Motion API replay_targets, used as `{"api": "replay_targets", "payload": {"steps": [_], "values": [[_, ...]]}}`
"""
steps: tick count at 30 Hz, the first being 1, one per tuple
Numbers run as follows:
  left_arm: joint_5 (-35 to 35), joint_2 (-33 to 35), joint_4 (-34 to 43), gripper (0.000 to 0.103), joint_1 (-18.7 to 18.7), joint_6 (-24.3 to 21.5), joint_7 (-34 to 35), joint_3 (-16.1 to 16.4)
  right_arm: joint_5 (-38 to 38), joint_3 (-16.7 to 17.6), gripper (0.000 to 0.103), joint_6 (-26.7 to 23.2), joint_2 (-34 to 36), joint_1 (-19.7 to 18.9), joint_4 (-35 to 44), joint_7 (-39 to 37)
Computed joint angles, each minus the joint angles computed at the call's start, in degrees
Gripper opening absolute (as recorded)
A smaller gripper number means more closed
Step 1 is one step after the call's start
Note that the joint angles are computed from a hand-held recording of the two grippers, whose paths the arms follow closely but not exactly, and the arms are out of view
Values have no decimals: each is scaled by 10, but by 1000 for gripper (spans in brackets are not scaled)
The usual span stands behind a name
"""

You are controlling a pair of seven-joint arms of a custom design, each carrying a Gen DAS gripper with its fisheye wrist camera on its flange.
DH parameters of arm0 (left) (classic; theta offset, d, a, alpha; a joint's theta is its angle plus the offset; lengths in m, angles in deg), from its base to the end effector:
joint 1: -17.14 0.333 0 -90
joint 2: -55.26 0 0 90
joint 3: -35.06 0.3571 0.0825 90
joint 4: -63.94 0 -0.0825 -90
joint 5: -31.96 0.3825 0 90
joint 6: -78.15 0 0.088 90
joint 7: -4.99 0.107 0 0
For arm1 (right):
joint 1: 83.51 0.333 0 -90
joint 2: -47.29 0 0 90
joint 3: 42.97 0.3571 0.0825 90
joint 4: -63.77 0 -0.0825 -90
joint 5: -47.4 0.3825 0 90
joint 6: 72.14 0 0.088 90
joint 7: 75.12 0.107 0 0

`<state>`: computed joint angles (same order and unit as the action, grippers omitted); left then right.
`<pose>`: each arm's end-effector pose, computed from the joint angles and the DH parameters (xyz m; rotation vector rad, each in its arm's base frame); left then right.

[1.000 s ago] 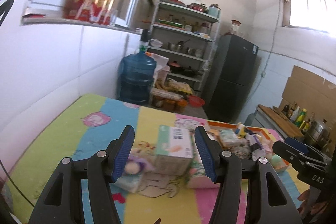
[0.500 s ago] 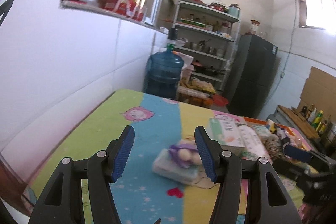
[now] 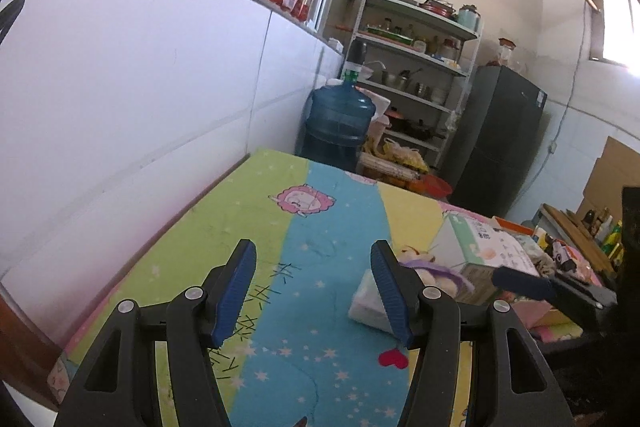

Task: Organize soft objects
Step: 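Move both open grippers toward the plush toy on the tissue pack, then grasp the white tissue pack with the left gripper while the right gripper grasps the plush toy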

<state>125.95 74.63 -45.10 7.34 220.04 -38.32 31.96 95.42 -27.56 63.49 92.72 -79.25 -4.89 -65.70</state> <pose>0.6390 -0.1466 0.3837 -1.9999 0.8042 -0.7915 0.7891 0.2113 0.3959 -2.1603 0.5004 -0.1567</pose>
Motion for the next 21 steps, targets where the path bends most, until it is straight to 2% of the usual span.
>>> {"api": "replay_targets", "payload": {"steps": [9, 12, 14, 18, 19, 21], "values": [[1, 18, 11, 61, 12, 34, 13, 7, -58, -5, 75, 53, 35, 38, 39, -34], [-1, 24, 17, 61, 14, 43, 14, 10, -80, -8, 67, 54, 51, 48, 62, -26], [-3, 28, 20, 61, 15, 47, 15, 11, -98, -13, 51, 56, 59, 56, 73, -16], [-10, 36, 27, 61, 16, 58, 21, 15, -133, -24, 49, 71, 77, 70, 94, 9], [-12, 38, 29, 61, 17, 62, 22, 16, -140, -27, 42, 70, 83, 73, 103, 22], [-15, 42, 32, 61, 17, 68, 24, 18, -145, -22, 38, 63, 92, 69, 118, 38]]}}
